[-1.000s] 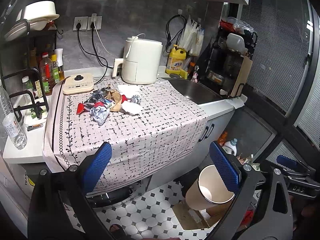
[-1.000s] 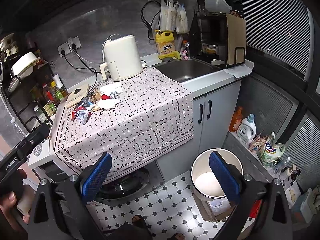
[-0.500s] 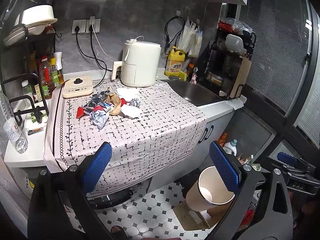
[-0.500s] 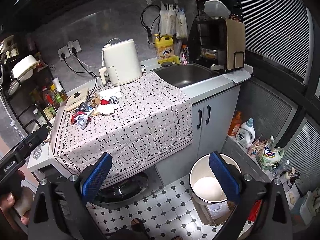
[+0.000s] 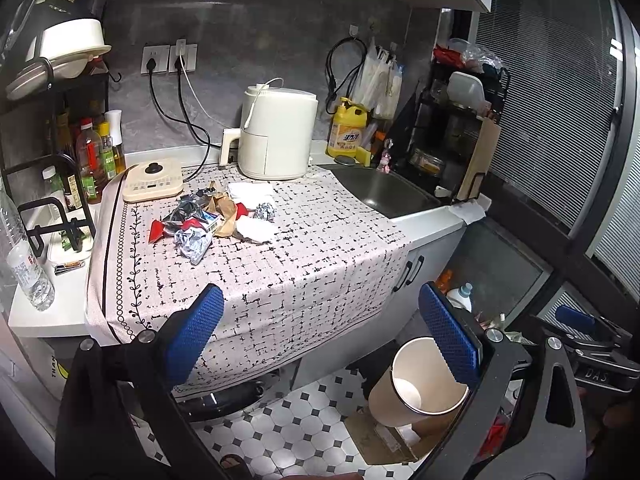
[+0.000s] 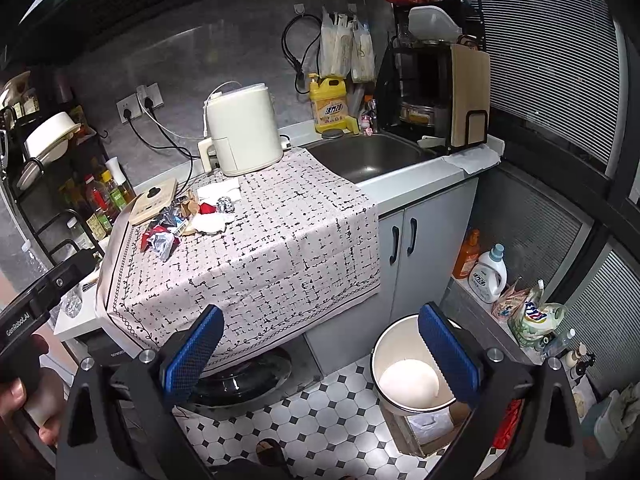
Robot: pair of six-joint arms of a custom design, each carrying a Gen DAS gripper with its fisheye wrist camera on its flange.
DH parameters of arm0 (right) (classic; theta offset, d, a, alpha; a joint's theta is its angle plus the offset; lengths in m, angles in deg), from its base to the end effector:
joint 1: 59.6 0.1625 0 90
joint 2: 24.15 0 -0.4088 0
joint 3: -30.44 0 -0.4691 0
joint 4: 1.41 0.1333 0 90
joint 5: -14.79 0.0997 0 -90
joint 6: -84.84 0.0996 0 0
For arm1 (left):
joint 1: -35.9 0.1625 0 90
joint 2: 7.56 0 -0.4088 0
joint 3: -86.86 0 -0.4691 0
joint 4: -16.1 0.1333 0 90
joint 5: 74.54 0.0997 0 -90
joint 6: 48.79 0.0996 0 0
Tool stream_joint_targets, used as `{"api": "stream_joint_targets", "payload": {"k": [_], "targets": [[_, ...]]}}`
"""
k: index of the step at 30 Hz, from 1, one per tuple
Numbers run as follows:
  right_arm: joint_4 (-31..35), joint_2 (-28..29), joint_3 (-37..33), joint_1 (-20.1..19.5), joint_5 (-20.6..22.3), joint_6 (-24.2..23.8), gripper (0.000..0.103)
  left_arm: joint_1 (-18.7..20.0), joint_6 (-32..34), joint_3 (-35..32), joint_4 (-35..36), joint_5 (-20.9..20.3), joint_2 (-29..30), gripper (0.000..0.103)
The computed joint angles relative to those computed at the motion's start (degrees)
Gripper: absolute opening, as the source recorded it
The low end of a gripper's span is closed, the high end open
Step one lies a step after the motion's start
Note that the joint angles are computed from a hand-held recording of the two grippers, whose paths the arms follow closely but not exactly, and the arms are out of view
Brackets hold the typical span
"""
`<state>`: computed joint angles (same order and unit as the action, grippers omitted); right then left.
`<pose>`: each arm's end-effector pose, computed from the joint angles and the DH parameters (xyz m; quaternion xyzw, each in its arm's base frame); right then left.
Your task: Collect trash
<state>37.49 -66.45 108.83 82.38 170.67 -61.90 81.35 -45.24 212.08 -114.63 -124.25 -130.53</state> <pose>0.4954 -0.3335 0.0962 0.0652 -0.8325 0.4457 0.3225 -0.1198 -0.4035 0.4896 0.2576 0.8557 -0.4036 0.1962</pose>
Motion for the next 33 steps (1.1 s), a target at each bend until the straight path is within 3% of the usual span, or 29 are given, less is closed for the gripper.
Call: {"api": "stream_joint_targets", "payload": {"k": [19,27,33], "targets": [[-1.48,-0.99,0.60,-0.82,-2.56,-1.23,0.095,-2.52,-3.39,0.14,3.40,3.83,-0.37,0.097],[-1.76,1.37,-2.49,-3.15,-5.50,-3.08,0.095,1.71,-2.45,-2.18,1.93,3.15,2.82,0.097],[-3.49,4.40,-7.33,-5.68,-9.05,-9.06,0.095,8.26,0.60,-5.61,-2.39,-0.17,7.29,0.097]]}}
